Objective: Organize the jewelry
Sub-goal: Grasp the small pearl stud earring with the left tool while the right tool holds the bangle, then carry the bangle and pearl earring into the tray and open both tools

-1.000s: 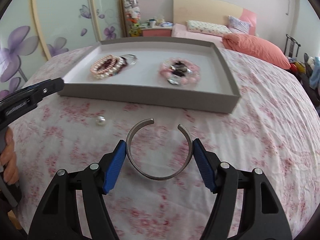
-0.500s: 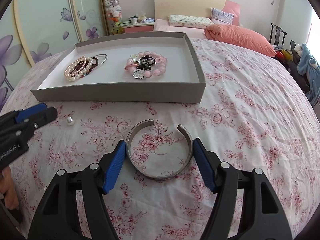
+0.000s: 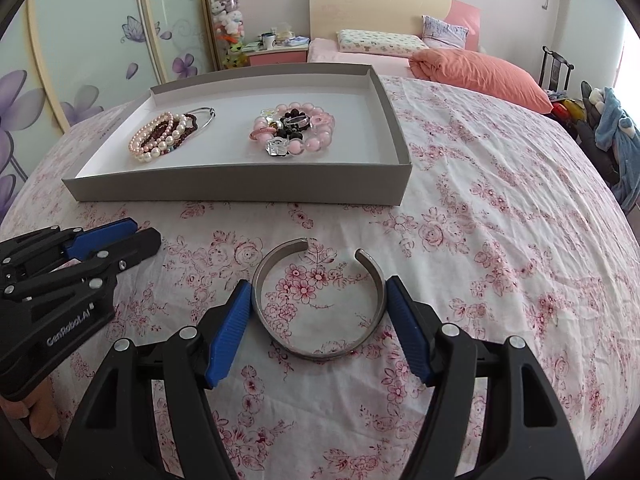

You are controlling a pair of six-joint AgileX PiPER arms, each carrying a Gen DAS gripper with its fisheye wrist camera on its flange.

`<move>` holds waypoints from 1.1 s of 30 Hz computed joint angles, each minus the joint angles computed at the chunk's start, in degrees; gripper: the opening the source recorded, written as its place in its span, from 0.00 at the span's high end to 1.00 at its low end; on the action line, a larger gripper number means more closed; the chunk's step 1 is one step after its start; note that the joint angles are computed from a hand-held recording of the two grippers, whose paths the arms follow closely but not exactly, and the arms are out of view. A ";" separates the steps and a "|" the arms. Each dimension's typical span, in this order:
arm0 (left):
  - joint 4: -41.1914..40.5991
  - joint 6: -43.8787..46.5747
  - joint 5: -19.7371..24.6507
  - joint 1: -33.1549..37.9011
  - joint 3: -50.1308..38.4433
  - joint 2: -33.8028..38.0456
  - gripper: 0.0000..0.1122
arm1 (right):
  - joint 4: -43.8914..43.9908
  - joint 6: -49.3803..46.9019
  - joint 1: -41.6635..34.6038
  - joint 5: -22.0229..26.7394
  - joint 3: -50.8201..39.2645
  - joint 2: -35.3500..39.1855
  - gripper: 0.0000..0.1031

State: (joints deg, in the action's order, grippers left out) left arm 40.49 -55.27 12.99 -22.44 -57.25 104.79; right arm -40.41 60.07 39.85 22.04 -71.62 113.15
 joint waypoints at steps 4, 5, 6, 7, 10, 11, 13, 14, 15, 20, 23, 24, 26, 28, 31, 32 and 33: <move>7.58 -8.15 2.07 -0.07 0.79 -0.50 0.85 | 0.24 -0.30 -0.03 -0.04 -0.05 0.01 0.34; 7.51 -8.46 2.11 0.60 1.21 -0.86 0.85 | 0.23 -0.32 -0.01 -0.08 -0.01 -0.01 0.34; 7.57 -8.84 2.19 1.49 1.86 -1.47 0.85 | 0.25 -0.42 0.00 -0.24 0.27 -0.20 0.34; 8.04 -9.49 2.25 1.95 2.22 -1.74 0.85 | 0.32 -0.60 0.05 -0.40 0.45 -0.32 0.34; 8.40 -10.29 2.54 4.51 3.86 -3.16 0.85 | 0.64 -1.24 0.50 -0.56 0.43 -0.30 0.34; 8.61 -10.40 2.56 5.33 4.42 -3.61 0.85 | 0.84 -1.63 0.58 -0.71 0.47 -0.32 0.34; 9.36 -11.10 2.65 6.35 5.36 -4.36 0.85 | 1.25 -2.15 0.91 -0.53 0.05 -0.15 0.34; 9.22 -10.90 2.47 6.98 5.91 -4.79 0.85 | 1.40 -2.24 1.08 -0.33 -0.31 0.04 0.34; 8.80 -10.32 2.26 7.53 6.30 -5.15 0.85 | 1.44 -2.28 1.16 -0.32 -0.38 0.09 0.34; 12.66 -13.53 3.41 6.86 6.98 -5.56 0.85 | 1.35 -2.25 1.53 0.12 -0.70 0.24 0.34; 14.38 -15.41 3.67 6.46 7.00 -5.36 0.84 | 1.40 -2.26 1.58 0.24 -0.75 0.25 0.33; 14.09 -15.19 3.44 6.57 7.01 -5.35 0.84 | 1.41 -2.29 1.54 0.21 -0.74 0.25 0.33; 14.27 -15.61 3.26 6.49 6.98 -5.23 0.85 | 1.44 -2.35 1.52 0.18 -0.72 0.24 0.34; 14.79 -16.36 3.20 6.34 6.88 -5.11 0.85 | 1.69 -2.58 1.45 -0.08 -0.74 0.29 0.34; 14.05 -15.95 2.44 6.75 7.46 -5.64 0.85 | 1.68 -2.52 1.51 0.01 -0.81 0.30 0.34; 13.38 -15.39 2.13 7.15 7.69 -5.90 0.85 | 1.95 -2.85 1.47 -0.04 -0.81 0.30 0.34; 13.23 -15.24 1.85 7.58 7.99 -6.18 0.85 | 2.56 -3.39 1.42 -0.22 -0.76 0.21 0.34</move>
